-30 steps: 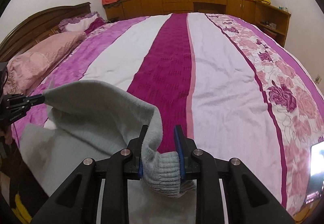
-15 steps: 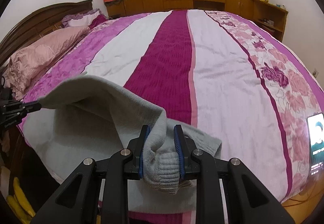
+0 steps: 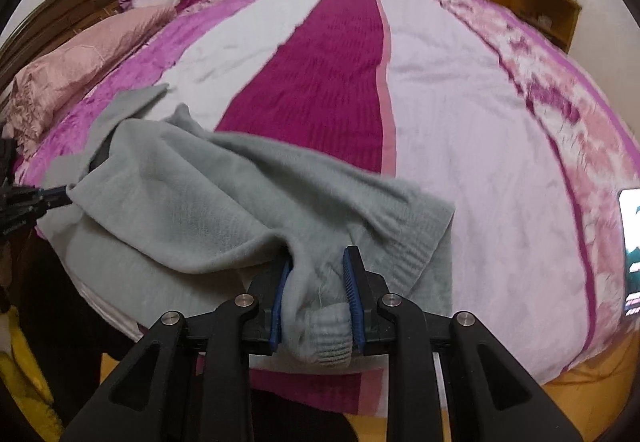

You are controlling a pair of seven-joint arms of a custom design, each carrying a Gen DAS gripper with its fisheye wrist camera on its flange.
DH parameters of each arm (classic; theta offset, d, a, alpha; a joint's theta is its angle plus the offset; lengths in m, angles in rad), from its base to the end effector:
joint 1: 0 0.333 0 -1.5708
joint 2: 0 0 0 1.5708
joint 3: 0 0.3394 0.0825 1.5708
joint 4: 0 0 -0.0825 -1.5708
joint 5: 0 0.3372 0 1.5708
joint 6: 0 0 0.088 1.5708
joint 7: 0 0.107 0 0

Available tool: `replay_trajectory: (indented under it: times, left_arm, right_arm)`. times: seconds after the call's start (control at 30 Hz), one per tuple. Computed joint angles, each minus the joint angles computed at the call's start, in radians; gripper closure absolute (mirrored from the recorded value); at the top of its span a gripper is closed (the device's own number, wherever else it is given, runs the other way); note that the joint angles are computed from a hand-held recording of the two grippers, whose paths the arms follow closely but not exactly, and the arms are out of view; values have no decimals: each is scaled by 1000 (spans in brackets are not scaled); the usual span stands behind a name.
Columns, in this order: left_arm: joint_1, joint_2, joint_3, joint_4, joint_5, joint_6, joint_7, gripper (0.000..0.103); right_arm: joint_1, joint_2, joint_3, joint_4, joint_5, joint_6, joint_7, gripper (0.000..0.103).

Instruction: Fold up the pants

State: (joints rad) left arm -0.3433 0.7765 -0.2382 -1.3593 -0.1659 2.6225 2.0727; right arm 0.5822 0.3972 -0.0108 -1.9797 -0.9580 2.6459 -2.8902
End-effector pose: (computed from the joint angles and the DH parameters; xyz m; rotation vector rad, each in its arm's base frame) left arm 0.6597 -0.3630 0.3625 -1.0178 2.7024 -0.8066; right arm 0.4973 0.3461 0.3402 -1.4072 2.2375 -0.5628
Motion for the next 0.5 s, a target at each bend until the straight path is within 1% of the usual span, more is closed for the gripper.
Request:
replay_trajectory:
  times: [0.1, 0.2, 0.27, 0.33, 0.4, 0.5]
  left_arm:
    - [1, 8, 7, 6, -3, -26, -20, 100]
    - [2, 9, 13, 7, -8, -47, -52, 100]
    - [12, 4, 6, -1, -18, -53, -59, 100]
    - [24, -8, -4, -19, -31, -45, -59, 95]
    - [30, -28, -8, -46, -38, -26, -55, 85]
    - [38, -58, -16, -94, -47, 17, -39, 81]
  right_arm:
    - [-2, -1, -12, -26, -12, 53, 66, 84]
    - [1, -13, -25, -50, -37, 96, 138, 81]
    - [2, -27, -34, -70, -59, 124, 196, 77]
    - [9, -41, -41, -85, -90, 136, 261, 75]
    - [12, -54, -36, -95, -110, 127, 308, 70]
    - [14, -73, -16, -102, -128, 97, 352, 68]
